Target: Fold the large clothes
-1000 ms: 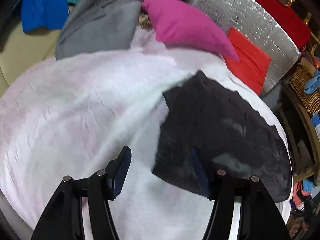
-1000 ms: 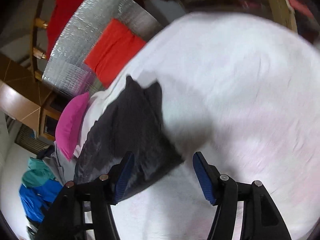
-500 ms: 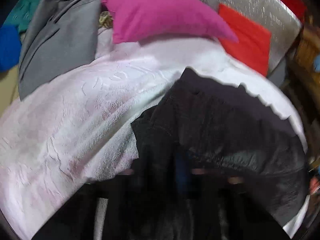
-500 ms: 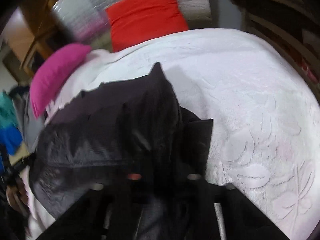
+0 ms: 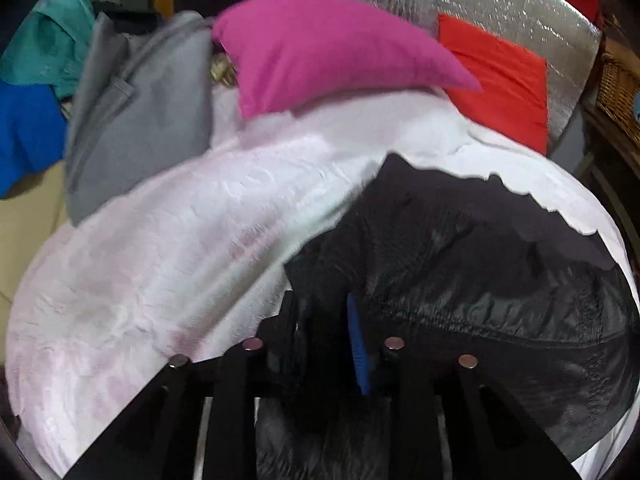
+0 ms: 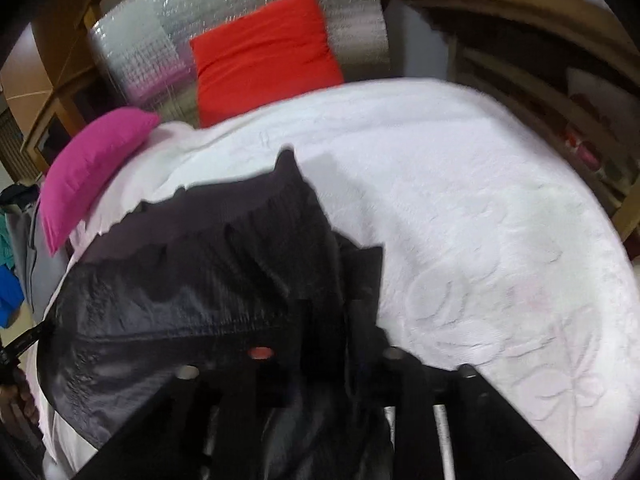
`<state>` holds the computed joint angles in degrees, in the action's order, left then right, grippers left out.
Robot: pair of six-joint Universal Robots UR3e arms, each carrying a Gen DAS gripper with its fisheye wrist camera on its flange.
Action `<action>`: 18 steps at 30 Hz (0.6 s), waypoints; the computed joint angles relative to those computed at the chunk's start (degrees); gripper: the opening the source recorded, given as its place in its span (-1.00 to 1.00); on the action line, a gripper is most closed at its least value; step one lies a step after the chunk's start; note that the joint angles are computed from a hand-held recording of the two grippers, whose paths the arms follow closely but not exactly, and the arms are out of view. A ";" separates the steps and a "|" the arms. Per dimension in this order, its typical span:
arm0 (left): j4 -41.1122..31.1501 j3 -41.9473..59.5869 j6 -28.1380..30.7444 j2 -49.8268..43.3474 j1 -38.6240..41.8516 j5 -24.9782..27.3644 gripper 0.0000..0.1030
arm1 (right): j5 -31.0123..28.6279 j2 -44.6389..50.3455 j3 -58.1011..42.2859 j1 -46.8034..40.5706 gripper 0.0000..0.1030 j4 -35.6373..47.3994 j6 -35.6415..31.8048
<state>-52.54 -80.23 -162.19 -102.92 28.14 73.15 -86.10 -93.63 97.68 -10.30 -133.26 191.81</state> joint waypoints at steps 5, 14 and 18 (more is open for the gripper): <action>6.10 -4.24 0.72 3.83 -5.41 0.28 0.27 | -10.04 4.93 -8.39 10.63 0.39 -2.57 -0.94; 3.39 5.92 2.02 -10.41 -20.42 14.90 0.33 | -17.98 25.10 -25.39 17.33 0.38 6.56 -5.23; 4.46 5.51 0.44 -11.51 -19.02 12.92 0.41 | -13.27 22.28 -19.78 12.61 0.38 4.68 -2.45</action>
